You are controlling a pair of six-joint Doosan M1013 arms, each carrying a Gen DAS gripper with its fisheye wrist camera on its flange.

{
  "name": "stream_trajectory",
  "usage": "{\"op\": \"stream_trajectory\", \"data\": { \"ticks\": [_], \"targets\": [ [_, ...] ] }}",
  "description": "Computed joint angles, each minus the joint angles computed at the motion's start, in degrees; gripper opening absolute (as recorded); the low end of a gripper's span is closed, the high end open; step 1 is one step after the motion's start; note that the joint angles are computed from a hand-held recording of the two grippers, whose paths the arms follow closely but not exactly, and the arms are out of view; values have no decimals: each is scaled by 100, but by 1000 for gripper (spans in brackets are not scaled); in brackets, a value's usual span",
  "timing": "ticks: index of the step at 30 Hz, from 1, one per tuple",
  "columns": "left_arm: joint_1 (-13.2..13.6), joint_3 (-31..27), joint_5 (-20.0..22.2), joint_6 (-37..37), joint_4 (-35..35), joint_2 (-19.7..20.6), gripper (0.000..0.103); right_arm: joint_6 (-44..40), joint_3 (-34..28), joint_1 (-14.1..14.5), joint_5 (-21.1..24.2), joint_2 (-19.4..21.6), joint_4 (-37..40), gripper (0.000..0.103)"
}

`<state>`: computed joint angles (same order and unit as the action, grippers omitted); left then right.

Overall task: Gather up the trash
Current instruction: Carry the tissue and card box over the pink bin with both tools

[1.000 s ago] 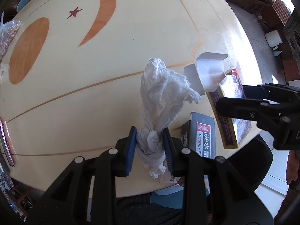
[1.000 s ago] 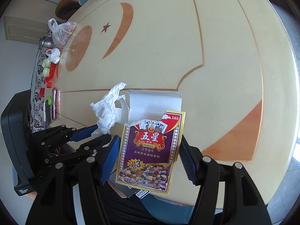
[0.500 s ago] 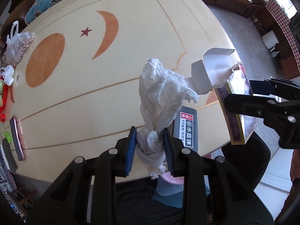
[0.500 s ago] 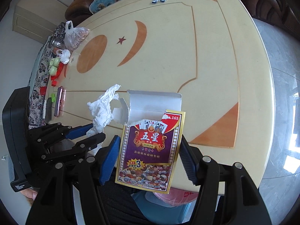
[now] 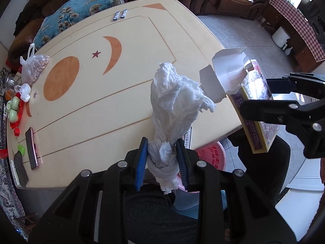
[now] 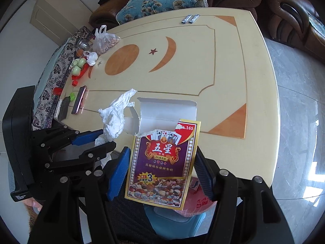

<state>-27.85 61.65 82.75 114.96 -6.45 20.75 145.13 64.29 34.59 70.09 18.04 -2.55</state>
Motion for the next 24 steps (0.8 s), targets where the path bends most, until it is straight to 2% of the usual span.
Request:
{"op": "stream_trajectory", "data": {
  "ticks": [9,15,20,24],
  "targets": [
    [-2,765,-327,303,-231,-573,29,253,277,528,66,-277,-542,61],
    [23,1264,-466,503,-405,-802,29,476,522,806,70,-355,-821,61],
    [87,1707,-558,584,-636,-906,29,634,801,968,-34,-379,-915,61],
    [159,2025,-677,546,-844,-957,29,821,1197,1003,-380,-442,-735,61]
  ]
}}
